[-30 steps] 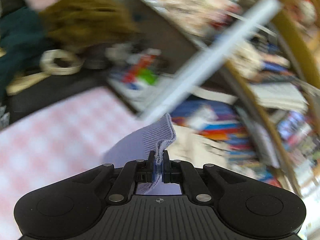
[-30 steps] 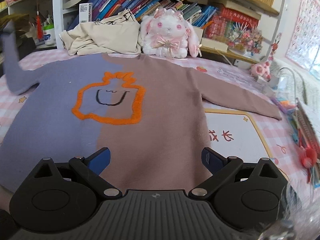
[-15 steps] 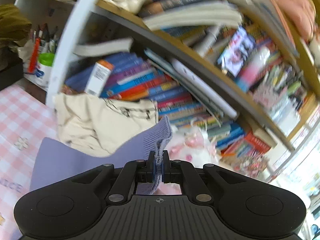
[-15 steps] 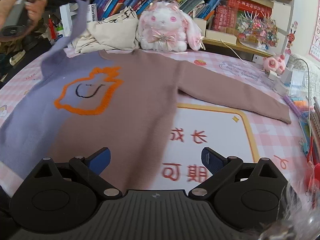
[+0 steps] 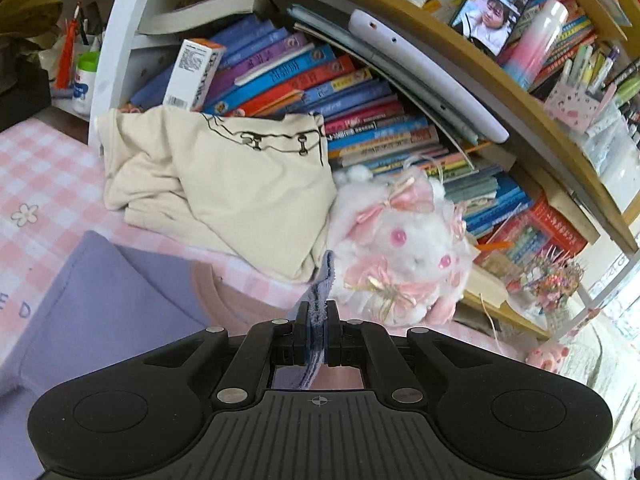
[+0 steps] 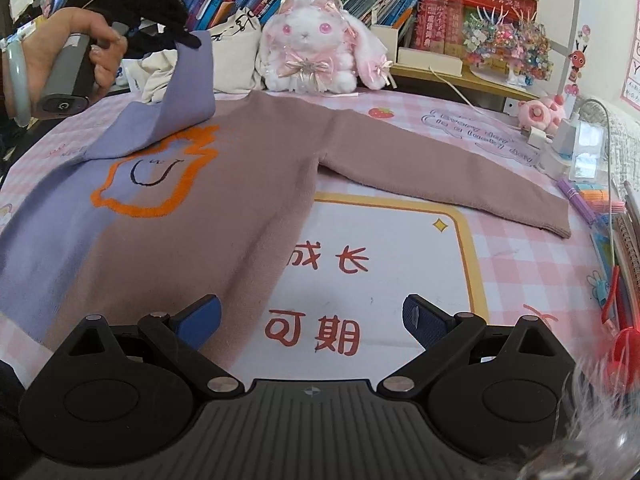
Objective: Fold clothes
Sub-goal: 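Lift the lavender sleeve and fold it across the sweater body with the left tool, then open the left tool to release the folded sleeve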
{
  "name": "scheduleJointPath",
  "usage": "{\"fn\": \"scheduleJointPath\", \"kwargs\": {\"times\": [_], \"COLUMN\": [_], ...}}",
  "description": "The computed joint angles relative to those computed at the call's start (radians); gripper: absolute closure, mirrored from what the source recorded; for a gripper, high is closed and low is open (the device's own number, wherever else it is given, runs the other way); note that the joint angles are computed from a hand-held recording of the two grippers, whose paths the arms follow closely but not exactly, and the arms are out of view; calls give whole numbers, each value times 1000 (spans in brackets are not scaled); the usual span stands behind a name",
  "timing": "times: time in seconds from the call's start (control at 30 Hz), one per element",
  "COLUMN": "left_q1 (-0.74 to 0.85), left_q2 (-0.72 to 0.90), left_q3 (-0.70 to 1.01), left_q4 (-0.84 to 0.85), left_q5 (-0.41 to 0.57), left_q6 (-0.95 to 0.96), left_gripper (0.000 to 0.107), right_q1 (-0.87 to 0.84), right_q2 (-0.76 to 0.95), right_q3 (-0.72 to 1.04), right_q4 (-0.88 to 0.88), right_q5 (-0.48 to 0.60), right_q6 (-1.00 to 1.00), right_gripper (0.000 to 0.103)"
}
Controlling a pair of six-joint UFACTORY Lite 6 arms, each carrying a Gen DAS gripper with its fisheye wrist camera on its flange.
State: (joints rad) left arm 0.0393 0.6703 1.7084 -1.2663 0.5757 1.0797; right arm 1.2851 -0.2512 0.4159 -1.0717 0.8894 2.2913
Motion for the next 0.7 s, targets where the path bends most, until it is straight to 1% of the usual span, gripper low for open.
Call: {"fn": "scheduleJointPath", "kwargs": {"times": [0.03,0.07,0.1,0.13,0.2,0.27,0.4,0.43,0.47,0.5,0.53,0.57,0.63,0.7], "left_q1": [1,8,20,42,106,179,358,417,471,524,580,635,715,776], "left_q2": [-11,-26,-48,-90,-182,-258,-398,-419,-430,-435,-429,-414,-373,-320], "left_q3": [-11,-22,-44,-94,-216,-308,-530,-581,-622,-660,-683,-694,-682,-636], "left_q4": [12,31,32,-2,-107,-102,-72,-67,-70,-83,-87,-84,-68,-28], "left_q5": [12,35,57,73,105,119,78,74,73,70,70,71,75,103], "left_q6": [1,3,31,100,297,417,682,754,821,890,948,997,1039,1013], "left_gripper": [85,62,49,39,39,39,39,39,39,39,39,39,39,39], "right_q1": [-9,-17,-24,-30,-37,-41,-30,-22,-14,-9,2,12,34,51], "right_q2": [-2,4,12,20,52,87,187,213,238,263,284,303,313,329], "right_q3": [-2,1,7,14,41,71,163,186,210,239,265,290,307,326], "right_q4": [-6,-13,-21,-28,-50,-66,-43,-24,-3,33,70,106,147,181], "right_q5": [-12,-25,-37,-49,-64,-77,-70,-61,-52,-42,-24,-7,4,2], "right_q6": [-5,-8,-12,-16,-14,-10,-3,0,1,-8,-4,1,44,54], "right_gripper": [5,5,5,5,5,5,7,10,12,19,22,23,30,35]}}
